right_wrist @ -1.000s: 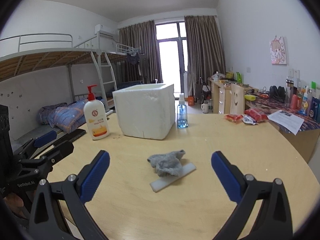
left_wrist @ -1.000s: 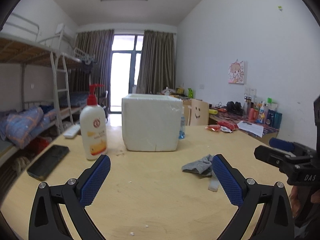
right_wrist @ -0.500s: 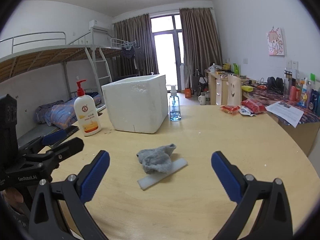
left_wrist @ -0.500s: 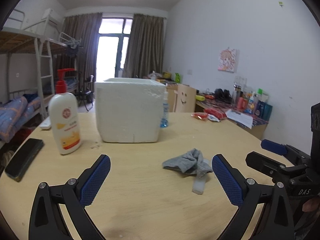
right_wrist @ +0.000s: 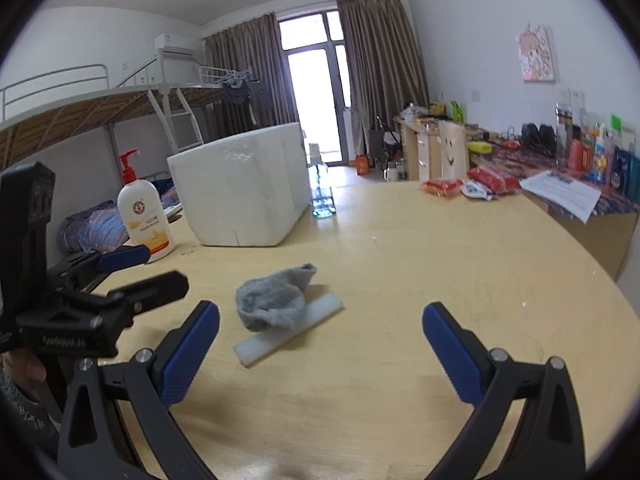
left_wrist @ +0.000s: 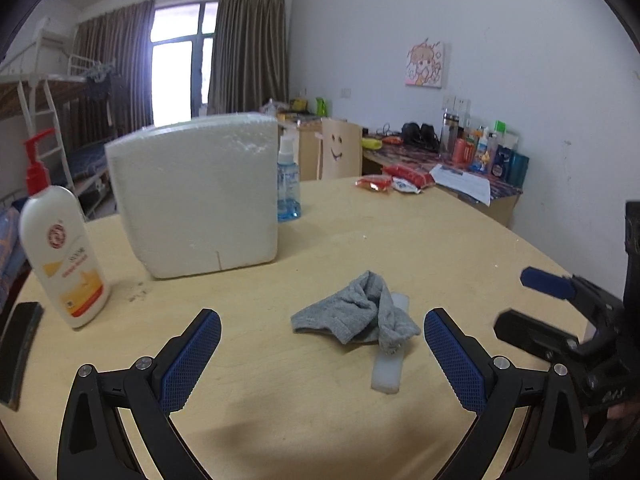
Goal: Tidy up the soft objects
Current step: 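Lower the left tool onto the grey cloth and close it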
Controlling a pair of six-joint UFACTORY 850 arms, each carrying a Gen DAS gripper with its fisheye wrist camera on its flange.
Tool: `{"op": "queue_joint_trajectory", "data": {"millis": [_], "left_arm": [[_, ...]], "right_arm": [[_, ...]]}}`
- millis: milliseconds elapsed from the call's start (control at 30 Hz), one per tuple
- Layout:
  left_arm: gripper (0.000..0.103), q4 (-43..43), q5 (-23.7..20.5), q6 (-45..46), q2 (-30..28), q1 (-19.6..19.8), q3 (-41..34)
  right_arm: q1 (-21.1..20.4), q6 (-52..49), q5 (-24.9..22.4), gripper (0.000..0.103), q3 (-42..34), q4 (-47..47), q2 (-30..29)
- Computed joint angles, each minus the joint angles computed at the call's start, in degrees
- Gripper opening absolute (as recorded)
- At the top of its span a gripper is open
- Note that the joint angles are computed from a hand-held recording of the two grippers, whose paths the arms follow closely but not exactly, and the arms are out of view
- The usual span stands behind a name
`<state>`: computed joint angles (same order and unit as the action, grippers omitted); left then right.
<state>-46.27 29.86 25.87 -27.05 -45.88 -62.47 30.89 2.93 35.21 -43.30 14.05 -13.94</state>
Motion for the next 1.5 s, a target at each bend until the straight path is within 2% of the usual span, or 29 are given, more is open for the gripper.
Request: {"op": "queue_joint_trajectory", "data": {"millis": [133,300,400,533,633,733,833,1000,1100,1200,1333,1467,1500], "left_arm": [[0.102,-0.4,-3.5,1.7,-2.2,0.8,-3.4],[0.102,-4.0,-7.0,8.8,-5.4,1.0,-8.2],[0.101,-1.0,-10.3,8.2,-7.0,1.6,-10.4],[0.1,0.3,-14.0,7.2,-8.8,2.8,-13.2],[0.098,-6.5,-15.2,13.7,-10.1,3.1,-15.1],[0.095,-10.0,-15.8,18.6,-11.2,3.0,-16.2],[0.089,-18.8,-15.4,28.0,-12.4,2.9,-17.8],[0.078,-29.6,-18.2,37.7,-13.4,3.8,-19.4],[0.072,-40.0,-19.3,47.0,-14.1,4.2,-20.5],[0.069,-43.2,-19.7,49.9,-14.2,4.3,-20.8],[0.058,-51.2,-19.9,57.3,-14.7,4.5,-21.5],[0.036,-48.5,-19.8,53.6,-14.3,4.8,-20.9],[0.034,-46.8,-20.1,51.8,-14.1,4.8,-20.6]], "right_arm": [[-1.0,2.6,-0.6,0.103,-0.3,-2.3,-0.7],[-2.7,7.9,-1.0,0.103,-0.6,-7.4,-1.1],[-3.9,13.7,-0.2,0.103,-0.4,-12.7,-1.2],[-3.8,11.6,0.7,0.103,-0.8,-11.2,-1.8],[-4.7,14.2,1.1,0.103,-1.0,-14.1,-2.4],[-4.4,11.5,-1.2,0.103,-2.2,-12.7,-3.5],[-4.9,13.9,-2.1,0.103,-2.7,-15.1,-4.0],[-5.6,17.1,-1.7,0.103,-2.4,-18.4,-3.9],[-5.5,16.8,-2.4,0.103,-2.8,-18.5,-4.1],[-5.4,16.9,-3.1,0.103,-3.1,-18.6,-4.3],[-4.9,14.6,-4.6,0.103,-3.5,-16.0,-4.3],[-4.3,12.7,-6.9,0.103,-4.3,-14.0,-4.4],[-4.2,12.8,-7.5,0.103,-4.6,-14.0,-4.4]]}}
